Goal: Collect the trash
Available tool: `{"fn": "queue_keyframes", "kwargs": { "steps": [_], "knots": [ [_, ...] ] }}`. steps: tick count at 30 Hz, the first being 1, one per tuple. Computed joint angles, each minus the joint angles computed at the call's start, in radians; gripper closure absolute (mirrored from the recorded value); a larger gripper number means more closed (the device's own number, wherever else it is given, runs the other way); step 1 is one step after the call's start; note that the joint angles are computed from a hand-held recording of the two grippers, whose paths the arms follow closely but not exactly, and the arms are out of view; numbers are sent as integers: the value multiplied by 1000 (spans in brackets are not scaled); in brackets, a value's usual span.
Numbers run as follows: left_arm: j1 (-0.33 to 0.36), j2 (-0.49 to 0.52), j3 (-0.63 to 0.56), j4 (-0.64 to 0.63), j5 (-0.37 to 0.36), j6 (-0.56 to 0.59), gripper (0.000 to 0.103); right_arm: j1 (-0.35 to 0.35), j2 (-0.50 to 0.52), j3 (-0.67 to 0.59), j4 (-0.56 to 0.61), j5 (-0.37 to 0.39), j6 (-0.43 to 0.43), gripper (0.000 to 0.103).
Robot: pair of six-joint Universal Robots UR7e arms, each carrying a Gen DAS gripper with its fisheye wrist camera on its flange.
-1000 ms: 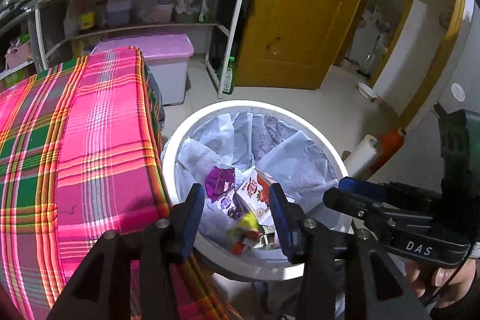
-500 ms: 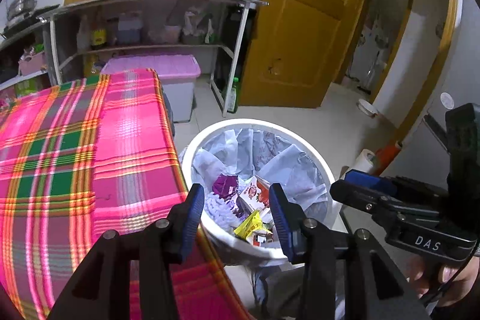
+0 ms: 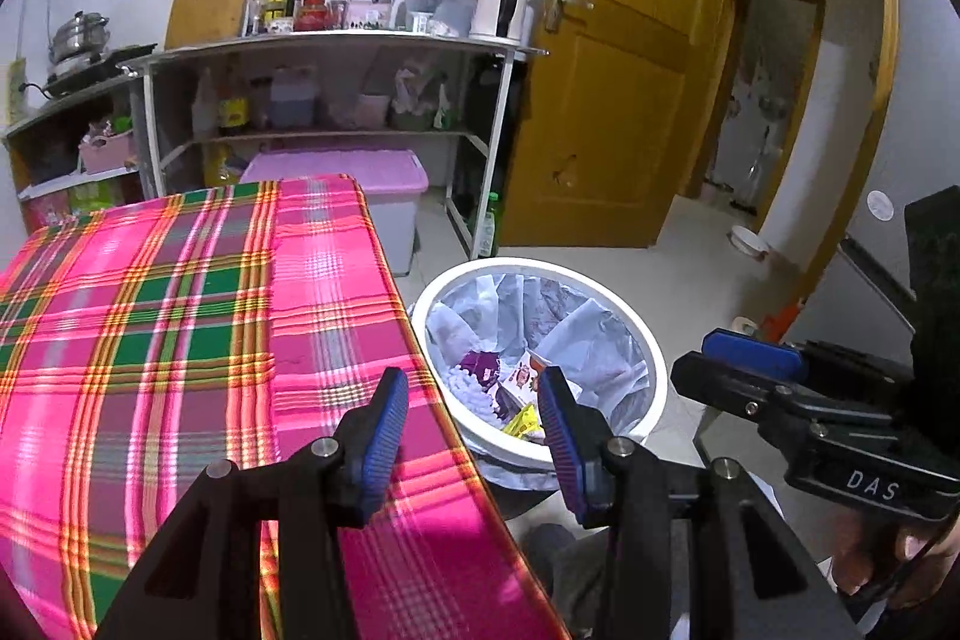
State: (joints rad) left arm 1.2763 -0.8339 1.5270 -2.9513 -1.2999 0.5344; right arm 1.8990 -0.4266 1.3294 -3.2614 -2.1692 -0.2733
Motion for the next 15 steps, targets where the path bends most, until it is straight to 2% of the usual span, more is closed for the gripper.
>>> {"fn": "queue_keyframes", "kwargs": {
  "steps": [15],
  "knots": [
    [-1, -95, 144, -91, -2, -10, 58, 26, -22, 89, -56, -14, 12, 62]
  ]
}}
